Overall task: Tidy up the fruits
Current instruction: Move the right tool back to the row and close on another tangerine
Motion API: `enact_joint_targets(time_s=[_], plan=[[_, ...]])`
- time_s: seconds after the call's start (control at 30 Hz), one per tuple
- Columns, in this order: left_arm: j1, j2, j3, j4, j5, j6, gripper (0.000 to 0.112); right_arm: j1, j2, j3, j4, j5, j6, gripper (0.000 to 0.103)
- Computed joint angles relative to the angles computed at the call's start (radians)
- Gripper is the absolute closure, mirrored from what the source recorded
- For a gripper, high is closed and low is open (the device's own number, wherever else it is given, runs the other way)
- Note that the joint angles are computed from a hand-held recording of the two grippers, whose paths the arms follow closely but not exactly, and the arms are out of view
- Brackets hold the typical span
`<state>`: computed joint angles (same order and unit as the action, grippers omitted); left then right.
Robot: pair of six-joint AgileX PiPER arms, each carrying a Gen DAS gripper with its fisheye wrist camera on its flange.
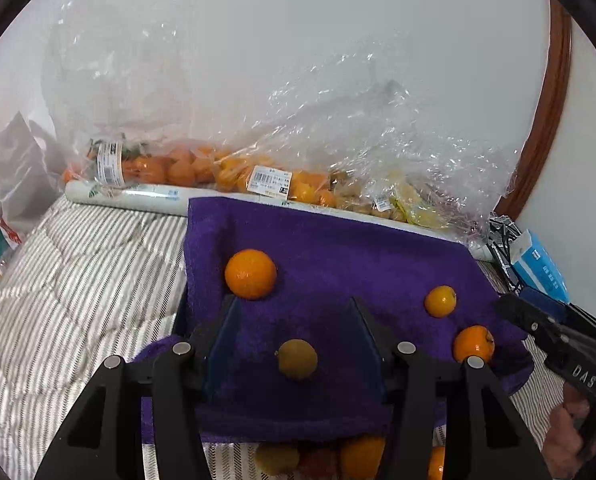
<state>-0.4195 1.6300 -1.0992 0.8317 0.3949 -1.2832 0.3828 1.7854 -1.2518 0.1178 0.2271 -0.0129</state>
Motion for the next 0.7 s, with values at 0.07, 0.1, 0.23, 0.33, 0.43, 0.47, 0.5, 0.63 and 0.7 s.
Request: enact_joint_targets(time_s=[0.07,0.1,0.23,0.33,0.43,0.47,0.5,0.63,0.7], plan=[[0.005,-0.016,0.004,-0.038,-0.011,0.039,0.06,-0.015,-0.009,-0.009,0.133,0.021,-0.107,0.045],[0.008,-0.023,0.004,-0.078,-0.019,0.081,0.06,-0.02,-0.018,-0.01,0.186,0.035,-0.153,0.045],[-0.004,-0.051,0.003,-0.213,-0.002,0.233,0.061,-0.002,-0.074,0.008,0.085,0.056,-0.057,0.045],[-0.022,-0.086,0.029,-0.259,0.005,0.288,0.061,0.02,-0.132,0.058,0.012,0.05,0.011,0.045],[-0.038,-0.124,0.064,-0.264,0.014,0.286,0.061,0.053,-0.185,0.119,-0.112,0.036,0.141,0.045],[-0.041,-0.139,0.08,-0.266,0.015,0.282,0.061,0.064,-0.198,0.136,-0.169,0.033,0.199,0.046],[-0.043,-0.15,0.092,-0.276,0.014,0.287,0.061,0.079,-0.214,0.158,-0.249,0.027,0.277,0.047],[-0.033,-0.198,0.147,-0.346,0.006,0.344,0.061,0.141,-0.279,0.254,-0.552,0.033,0.586,0.048],[-0.033,-0.223,0.182,-0.335,0.002,0.331,0.061,0.158,-0.296,0.286,-0.593,0.034,0.636,0.048]])
